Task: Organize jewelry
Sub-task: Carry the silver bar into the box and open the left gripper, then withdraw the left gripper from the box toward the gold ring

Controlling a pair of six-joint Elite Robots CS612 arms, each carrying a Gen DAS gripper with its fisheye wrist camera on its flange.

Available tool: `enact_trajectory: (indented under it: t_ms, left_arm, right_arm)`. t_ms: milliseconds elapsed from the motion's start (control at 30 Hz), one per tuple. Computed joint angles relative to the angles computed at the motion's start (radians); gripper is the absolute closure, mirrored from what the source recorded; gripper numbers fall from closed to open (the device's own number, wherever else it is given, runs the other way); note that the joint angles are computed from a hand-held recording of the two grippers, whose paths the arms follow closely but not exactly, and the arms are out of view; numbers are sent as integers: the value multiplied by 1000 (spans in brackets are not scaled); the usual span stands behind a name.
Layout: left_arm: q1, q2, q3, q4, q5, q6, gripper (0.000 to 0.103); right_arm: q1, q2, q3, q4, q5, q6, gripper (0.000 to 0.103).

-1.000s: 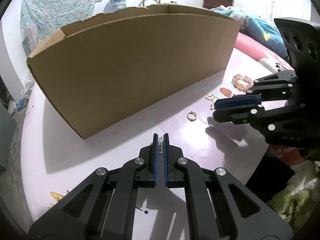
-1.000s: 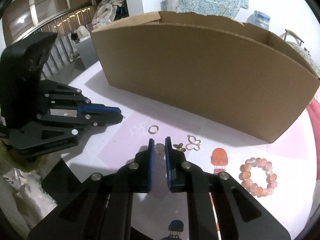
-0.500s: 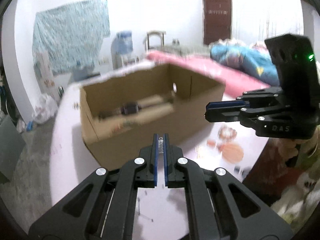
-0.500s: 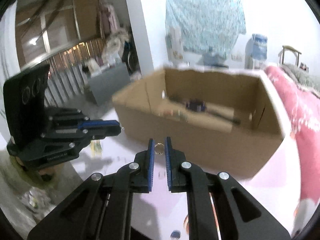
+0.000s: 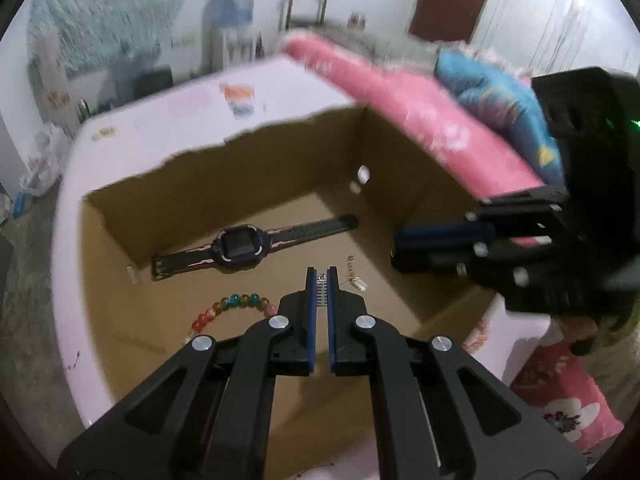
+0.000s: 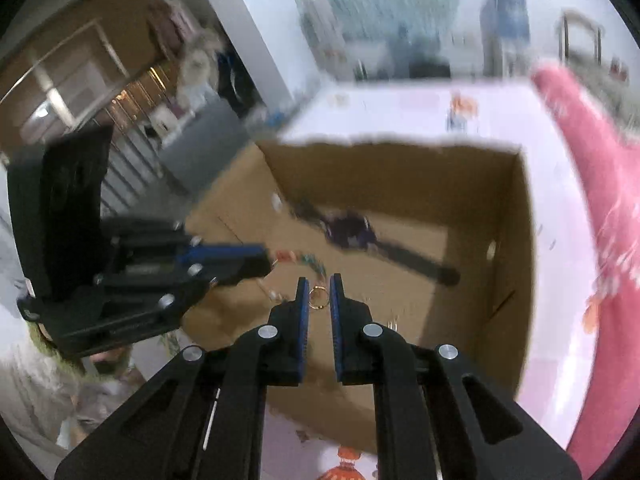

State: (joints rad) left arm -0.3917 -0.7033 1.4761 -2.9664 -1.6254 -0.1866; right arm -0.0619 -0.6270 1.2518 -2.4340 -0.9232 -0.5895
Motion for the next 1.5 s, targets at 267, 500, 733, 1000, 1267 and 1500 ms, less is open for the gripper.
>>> enact_trajectory:
  t_ms: [267,500,733,1000,1267,1500]
  left_arm:
    - [11,76,-180,310,-29,-3,99]
    - [14,80,-186,302,-30,-42,89]
    - [11,58,-141,201,5,-72,88]
    - [-23,-78,99,-111,102,-61,75]
    - [-110,-182,390,-435,278,-52,45]
    - [-157,-138,472,-530,322,-174,40]
  right_arm:
    - [8,35,-60,150,-26,-44,92]
    - [-5,35,-62,139,9,-36,91]
    - [-21,5,-2,47,26,-9,81]
    - [-80,-93,216,-338,146,85,66]
    - [-124,-154,424,-673,169,148,54]
    - [-126,-147,501,-682,128,162,54]
